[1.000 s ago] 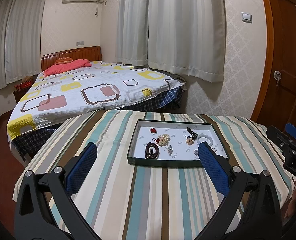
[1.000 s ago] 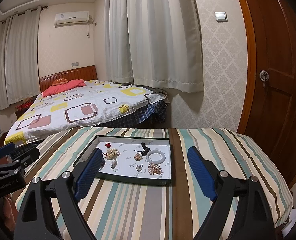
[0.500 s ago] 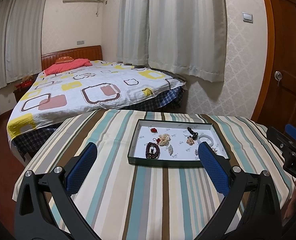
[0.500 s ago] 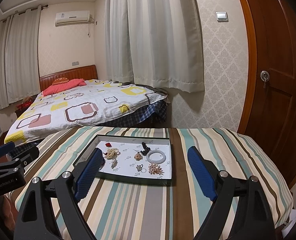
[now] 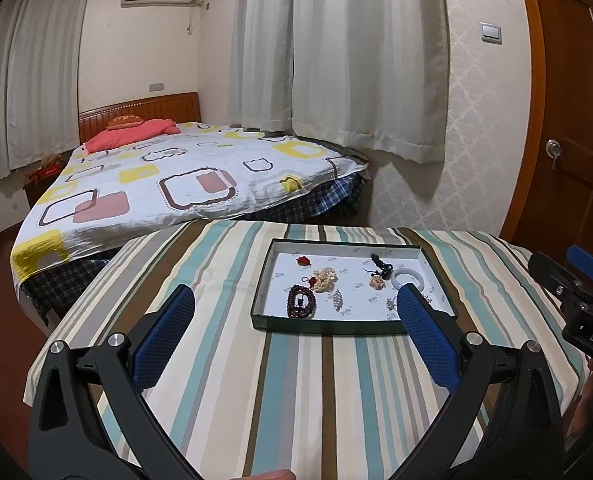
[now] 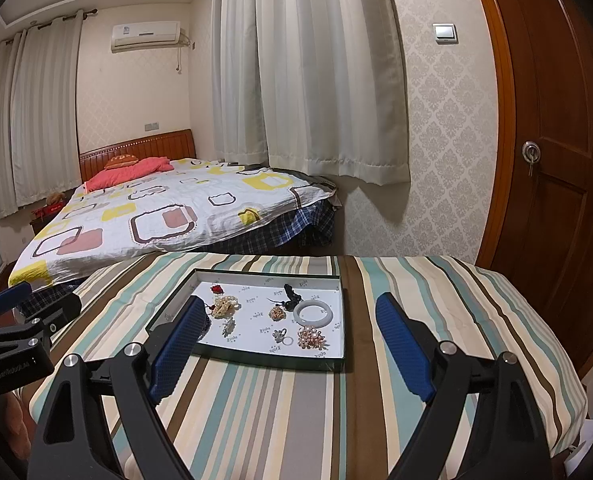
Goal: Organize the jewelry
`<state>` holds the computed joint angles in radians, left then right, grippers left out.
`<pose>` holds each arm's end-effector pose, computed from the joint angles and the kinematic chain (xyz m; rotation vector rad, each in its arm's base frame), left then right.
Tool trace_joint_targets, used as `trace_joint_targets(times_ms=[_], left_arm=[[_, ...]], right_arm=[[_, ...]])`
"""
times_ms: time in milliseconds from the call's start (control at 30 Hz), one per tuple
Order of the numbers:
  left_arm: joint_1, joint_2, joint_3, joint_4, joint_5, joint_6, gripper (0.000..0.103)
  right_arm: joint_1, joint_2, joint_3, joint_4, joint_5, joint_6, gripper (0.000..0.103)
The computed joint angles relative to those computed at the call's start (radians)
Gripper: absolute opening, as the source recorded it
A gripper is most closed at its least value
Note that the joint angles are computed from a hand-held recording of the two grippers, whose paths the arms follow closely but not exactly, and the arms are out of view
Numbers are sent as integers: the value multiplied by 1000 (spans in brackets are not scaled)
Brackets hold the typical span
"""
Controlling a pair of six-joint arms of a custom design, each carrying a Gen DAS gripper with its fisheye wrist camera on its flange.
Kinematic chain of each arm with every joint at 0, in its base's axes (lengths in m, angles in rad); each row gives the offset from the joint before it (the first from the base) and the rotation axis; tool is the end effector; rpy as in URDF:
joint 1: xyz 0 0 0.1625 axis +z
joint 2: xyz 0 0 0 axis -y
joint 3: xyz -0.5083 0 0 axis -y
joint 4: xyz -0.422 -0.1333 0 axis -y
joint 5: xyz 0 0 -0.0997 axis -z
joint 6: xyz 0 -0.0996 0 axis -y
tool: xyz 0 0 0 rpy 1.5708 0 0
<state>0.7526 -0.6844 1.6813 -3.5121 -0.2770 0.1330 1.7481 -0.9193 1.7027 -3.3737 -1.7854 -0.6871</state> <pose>-0.3569 -0.6481 0.1943 0.2082 1.9305 -1.3311 0.2413 -0.7109 0.3028 0.8775 -2.2486 1.2380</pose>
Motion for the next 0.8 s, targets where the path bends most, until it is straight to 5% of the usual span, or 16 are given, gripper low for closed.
trace_joint_targets(times_ms=[500, 633, 800], left_arm=[[19, 16, -23, -82, -46, 84, 99], [60, 21, -60, -34, -19, 22, 99], [171, 3, -115, 200, -7, -164, 99]], right_arm=[[-14, 17, -23, 27, 5, 1, 84], [-30, 45, -72, 50, 0, 2, 84], [-79, 140, -235, 87, -87, 8, 84]])
